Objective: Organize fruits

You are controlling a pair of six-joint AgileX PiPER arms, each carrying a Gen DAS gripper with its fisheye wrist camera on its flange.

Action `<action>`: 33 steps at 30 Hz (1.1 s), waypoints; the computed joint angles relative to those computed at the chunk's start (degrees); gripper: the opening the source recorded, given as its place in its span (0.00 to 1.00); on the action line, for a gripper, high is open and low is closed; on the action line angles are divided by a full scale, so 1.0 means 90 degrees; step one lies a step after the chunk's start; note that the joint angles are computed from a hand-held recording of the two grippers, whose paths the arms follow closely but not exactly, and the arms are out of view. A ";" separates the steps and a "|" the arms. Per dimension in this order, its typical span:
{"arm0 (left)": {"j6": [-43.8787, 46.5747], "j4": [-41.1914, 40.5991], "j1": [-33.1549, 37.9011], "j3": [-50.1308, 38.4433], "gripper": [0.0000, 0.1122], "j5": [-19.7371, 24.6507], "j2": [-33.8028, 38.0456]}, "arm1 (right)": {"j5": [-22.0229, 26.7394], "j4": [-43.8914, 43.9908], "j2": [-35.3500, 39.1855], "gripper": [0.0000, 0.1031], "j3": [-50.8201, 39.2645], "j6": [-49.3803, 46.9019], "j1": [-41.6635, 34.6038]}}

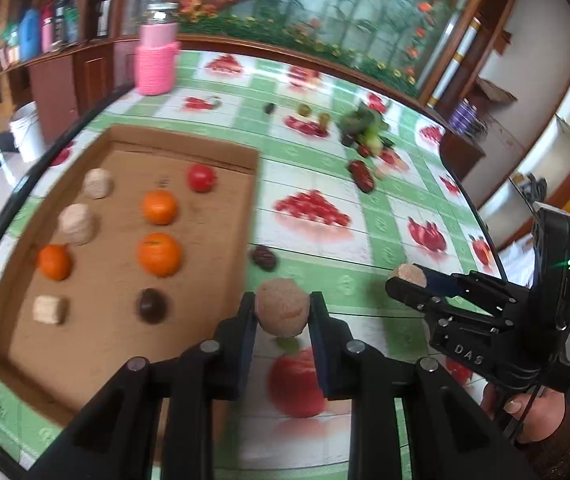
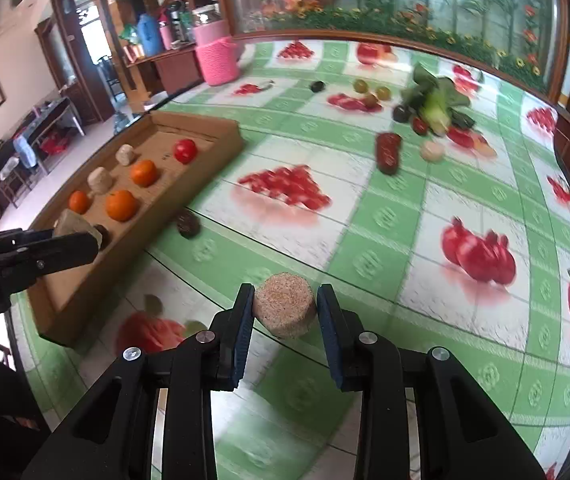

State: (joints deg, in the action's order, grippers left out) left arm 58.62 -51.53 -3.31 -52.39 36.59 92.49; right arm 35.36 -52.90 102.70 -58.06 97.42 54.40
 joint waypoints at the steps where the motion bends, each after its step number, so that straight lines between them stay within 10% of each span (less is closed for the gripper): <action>1: 0.0030 0.0008 0.0148 0.0002 0.25 0.0016 -0.0015 | 0.0021 0.0056 0.0076 0.30 -0.0173 -0.0157 0.0004; 16: 0.0311 0.0333 0.1966 -0.0306 0.25 0.0001 0.0501 | -0.0040 0.1567 0.1564 0.30 -0.3090 -0.3041 -0.0174; 33: 0.0173 0.0494 0.1860 -0.0525 0.25 0.0041 0.1056 | 0.0910 0.2897 0.3297 0.30 -0.5721 -0.5178 -0.0540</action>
State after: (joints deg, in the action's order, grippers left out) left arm 60.17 -47.08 13.43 -57.12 36.95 102.00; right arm 43.55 -26.82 132.37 -109.55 50.82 49.54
